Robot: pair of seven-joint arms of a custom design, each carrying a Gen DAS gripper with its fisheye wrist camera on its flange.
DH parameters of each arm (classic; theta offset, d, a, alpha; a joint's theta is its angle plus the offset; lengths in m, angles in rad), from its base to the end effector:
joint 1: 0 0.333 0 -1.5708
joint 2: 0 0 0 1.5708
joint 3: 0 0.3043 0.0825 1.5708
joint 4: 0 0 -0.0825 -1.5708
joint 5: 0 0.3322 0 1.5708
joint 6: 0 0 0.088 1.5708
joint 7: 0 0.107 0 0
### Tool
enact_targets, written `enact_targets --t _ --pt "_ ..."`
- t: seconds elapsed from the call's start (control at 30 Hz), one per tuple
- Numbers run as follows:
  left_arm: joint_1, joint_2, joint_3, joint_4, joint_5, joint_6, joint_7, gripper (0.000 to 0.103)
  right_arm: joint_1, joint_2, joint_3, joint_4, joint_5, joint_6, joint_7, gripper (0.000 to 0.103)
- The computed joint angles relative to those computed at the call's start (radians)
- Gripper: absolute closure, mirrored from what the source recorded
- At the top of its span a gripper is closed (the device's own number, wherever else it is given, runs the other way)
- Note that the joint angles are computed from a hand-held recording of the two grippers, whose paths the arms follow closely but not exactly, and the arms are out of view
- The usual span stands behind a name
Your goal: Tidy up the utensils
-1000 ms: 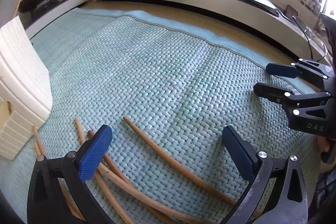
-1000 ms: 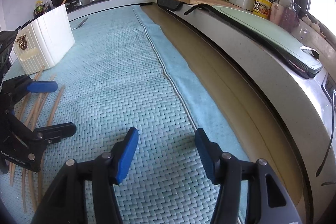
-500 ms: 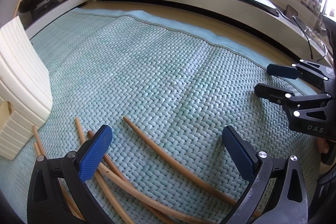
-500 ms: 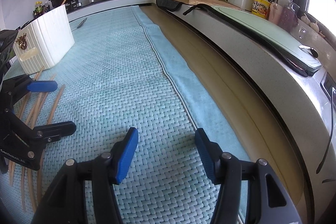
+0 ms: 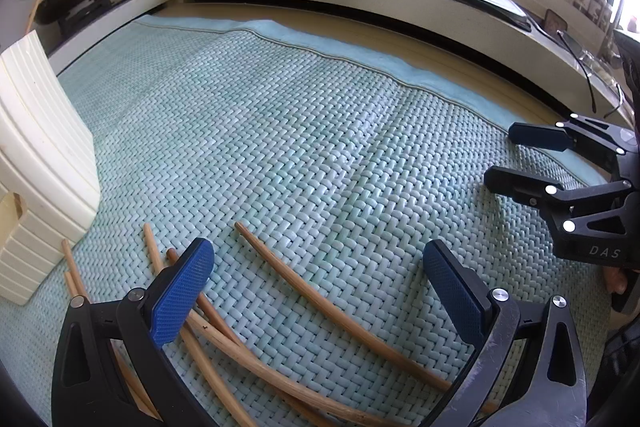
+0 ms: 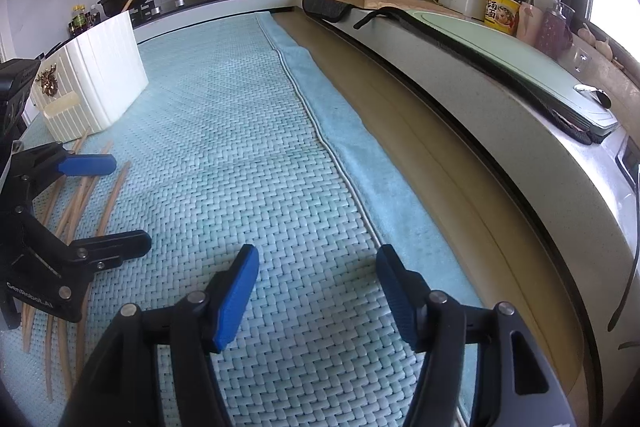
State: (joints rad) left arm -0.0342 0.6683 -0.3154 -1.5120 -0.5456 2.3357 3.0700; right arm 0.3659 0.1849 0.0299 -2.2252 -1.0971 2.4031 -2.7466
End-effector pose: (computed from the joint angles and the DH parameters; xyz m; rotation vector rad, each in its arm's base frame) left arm 0.6481 -0.2001 0.3264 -0.2348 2.9490 -0.9633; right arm 0.4734 0.1909 0.3198 -1.1230 2.4791 -0.9325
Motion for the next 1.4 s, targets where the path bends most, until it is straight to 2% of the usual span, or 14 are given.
enact_targets --t 1.17,1.3,1.4 --pt "0.0 -0.004 0.0 -0.008 -0.002 0.01 -0.005 0.0 0.01 0.016 -0.002 0.023 0.017 -0.015 -0.015 0.038" --pt "-0.005 0.01 0.0 0.02 0.009 -0.011 -0.013 0.0 0.009 0.014 -0.003 0.019 0.014 -0.011 -0.012 0.038" --pt "-0.013 -0.001 0.005 0.003 0.005 0.017 -0.043 0.0 0.008 0.013 -0.003 0.017 0.013 -0.01 -0.011 0.038"
